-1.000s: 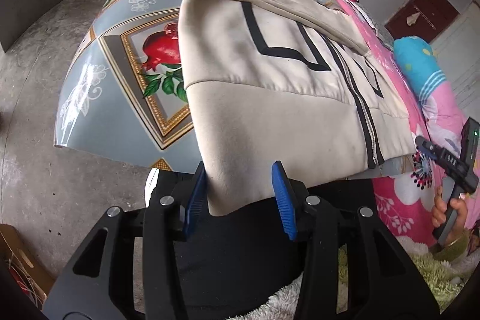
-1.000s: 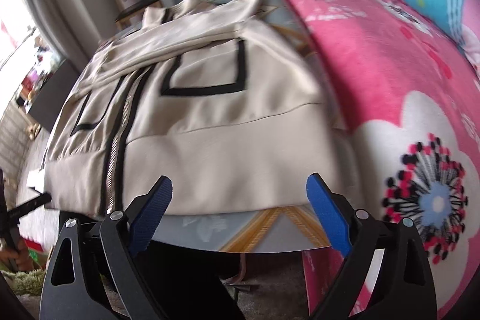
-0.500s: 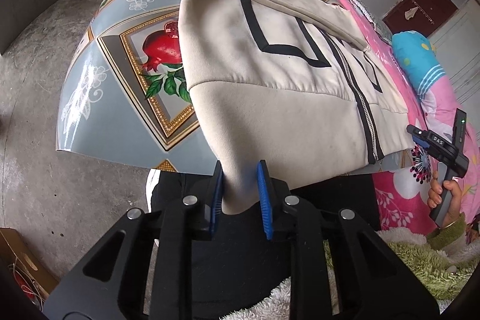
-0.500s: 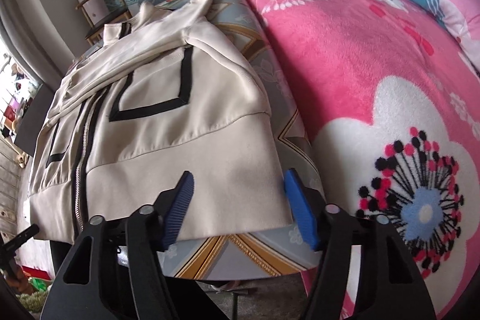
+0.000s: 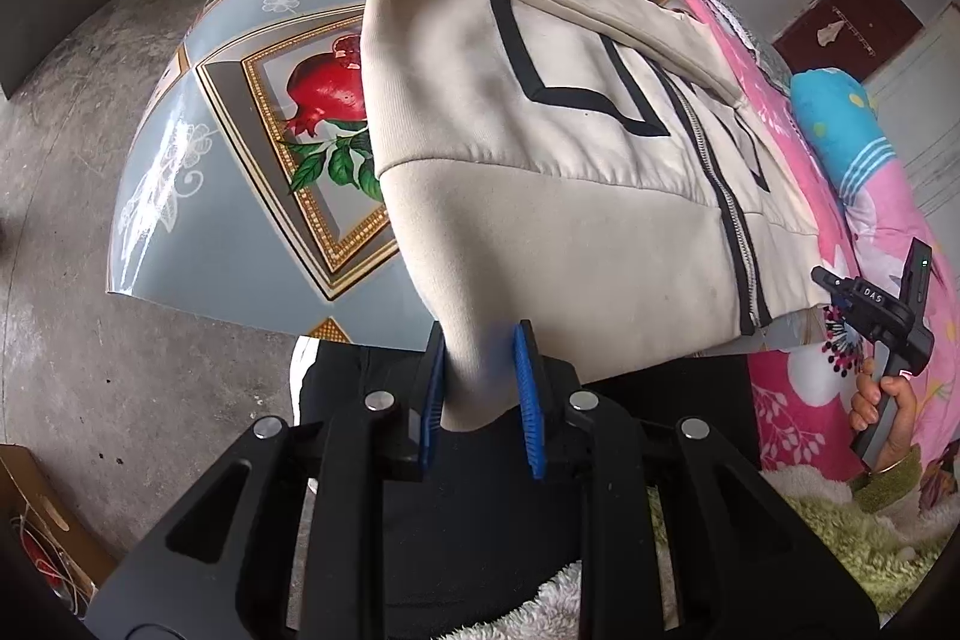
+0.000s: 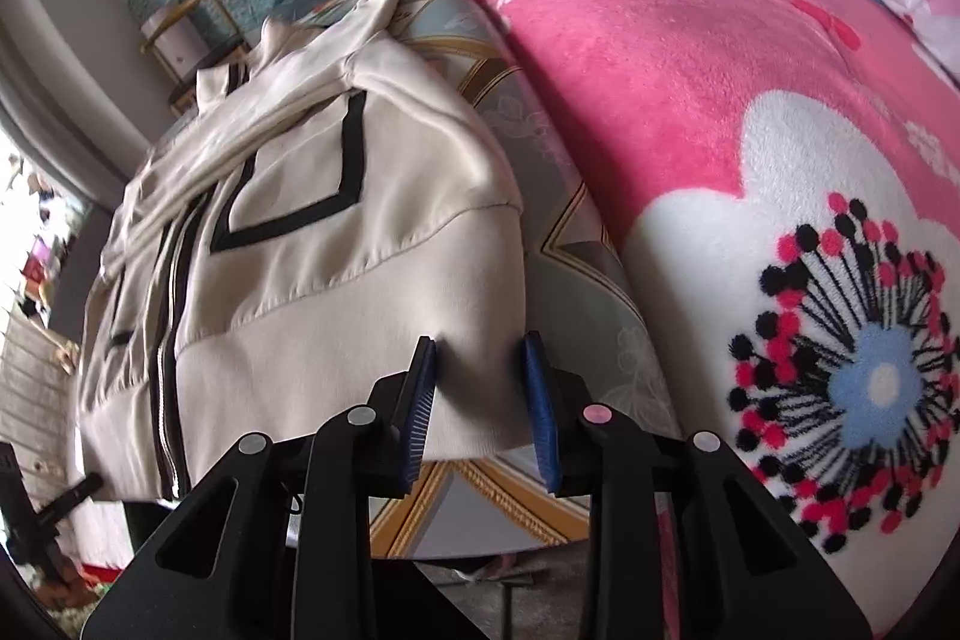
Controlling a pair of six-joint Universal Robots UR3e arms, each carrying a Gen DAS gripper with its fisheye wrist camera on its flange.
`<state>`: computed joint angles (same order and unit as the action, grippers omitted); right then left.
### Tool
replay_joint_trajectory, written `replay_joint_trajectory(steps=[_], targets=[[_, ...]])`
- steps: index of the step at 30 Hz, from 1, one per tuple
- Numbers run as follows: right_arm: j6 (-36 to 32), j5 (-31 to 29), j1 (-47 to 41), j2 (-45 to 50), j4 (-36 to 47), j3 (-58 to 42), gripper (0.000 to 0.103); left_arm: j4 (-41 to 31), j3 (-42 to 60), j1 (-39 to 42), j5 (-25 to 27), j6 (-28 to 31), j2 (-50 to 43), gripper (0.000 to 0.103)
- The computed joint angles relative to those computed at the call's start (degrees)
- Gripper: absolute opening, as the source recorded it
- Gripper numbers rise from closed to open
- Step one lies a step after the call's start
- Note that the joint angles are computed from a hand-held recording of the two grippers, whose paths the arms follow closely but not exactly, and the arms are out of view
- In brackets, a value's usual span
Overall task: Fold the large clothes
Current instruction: 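Close both tools on the jacket hem, then lift the hem with both tools and fold it over toward the collar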
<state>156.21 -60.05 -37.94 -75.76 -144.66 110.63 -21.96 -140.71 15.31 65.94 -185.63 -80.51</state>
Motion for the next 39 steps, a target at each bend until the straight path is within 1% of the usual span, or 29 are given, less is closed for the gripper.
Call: replay_joint_trajectory(steps=[2,3,4,5,6,7,9,12,15,17,18,20,21,22,23,25,26,27,28,29,30,32,34,37,38,39], targets=[[0.25,-0.15,0.19,0.24,-2.91,1.46,0.028,0.85,0.14,-1.14,1.36,-1.27,-0.24,0.021],[0.13,-0.32,0.28,0.07,-4.29,2.32,0.026,1.47,0.3,-2.02,2.37,-2.01,-0.47,0.021],[-0.62,0.12,0.4,-0.23,-4.27,2.75,0.022,2.03,0.5,-2.92,3.46,-2.66,-0.62,0.021],[-1.06,0.79,0.32,-0.54,-3.44,2.8,0.012,2.68,0.86,-4.39,5.17,-3.4,-0.61,0.02],[-1.04,0.7,0.57,-1.12,-3.82,3.17,0.011,3.05,1.27,-5.77,6.73,-3.68,-0.38,0.012],[-1.57,0.13,1.24,-2.16,-3.86,3.28,0.011,3.04,1.69,-6.7,7.87,-3.59,-0.06,0.008],[-2.71,0.35,1.45,-4.78,-2.6,3.35,0.01,0.94,3.86,-9.5,11.54,-3.7,2.29,0.005],[-4.79,2.34,0.98,-10.94,-0.22,3.82,0.01,-1.15,4.76,-9.34,11.42,-2.58,9.46,0.004],[-7.36,6.1,-1.09,-16.65,5.34,3.77,0.009,-5.38,6.74,-8.05,10.33,-0.73,16.22,0.004],[-10.76,7.97,-3.27,-21.29,11.19,4.51,0.009,-10.03,7.97,-6.07,9.12,0.52,20.42,0.004],[-12.49,8.88,-4.68,-23.58,14.34,5.14,0.009,-12.84,8.38,-5.11,9.16,1.06,22.89,0.004],[-17.74,10.35,-8.35,-28.81,23.22,6.84,0.009,-19.37,8.2,-1.75,7.26,2.89,28.75,0.004],[-19.8,10.19,-9.77,-30.5,26.28,7.94,0.009,-24.03,7.73,0.76,5.88,4.31,32.5,0.004],[-20.9,8.6,-10.27,-30.8,27.2,9.78,0.009,-27.65,6.99,2.71,5.04,5.81,34.83,0.004],[-21.15,6.79,-10.17,-29.67,26.32,11.17,0.009,-29.56,6.35,3.86,4.8,6.97,35.51,0.004],[-17.66,1.73,-7.37,-22.83,19.37,13.6,0.01,-31.46,2.35,6.33,4.35,8.6,34.2,0.004],[-16.43,0.82,-6.71,-20.58,17.42,13.84,0.01,-30.84,0.69,7.22,3.93,8.81,32.9,0.004],[-15.56,0.91,-6.49,-19.39,16.98,13.53,0.01,-28.74,-1.01,7.17,4.32,8.07,30.11,0.004],[-15.54,2.34,-6.93,-19.69,18.77,12.26,0.01,-27.56,-1.38,6.85,4.59,7.62,28.81,0.004],[-16.23,3.84,-7.42,-20.93,20.24,11.55,0.01,-28.07,-1.36,7.41,3.89,8.2,29.74,0.004],[-17.18,5.49,-7.84,-22.36,21.82,10.42,0.01,-30.18,-0.62,9.16,1.49,9.78,32.34,0.004],[-17.72,7.52,-7.59,-23.56,22.78,8.3,0.01,-31.17,1.69,10.53,-0.9,10.85,34.25,0.004],[-16.09,8.99,-6.12,-22.24,21.38,5.61,0.01,-27.72,5.38,9.83,-0.82,9.79,30.42,0.004],[-10.91,10.71,-2.08,-16.86,17.29,-0.47,0.01,-22.01,10.21,10.03,-3.1,7.76,21.88,0.004],[-8.17,10.72,0.41,-13.68,13.9,-3.45,0.01,-19.98,11.9,9.08,-2.7,6.71,18.83,0.004],[-6.73,10.42,1.88,-12.07,12.29,-5.29,0.01,-16.67,14.28,7.81,-1.64,5.71,14.2,0.004]])
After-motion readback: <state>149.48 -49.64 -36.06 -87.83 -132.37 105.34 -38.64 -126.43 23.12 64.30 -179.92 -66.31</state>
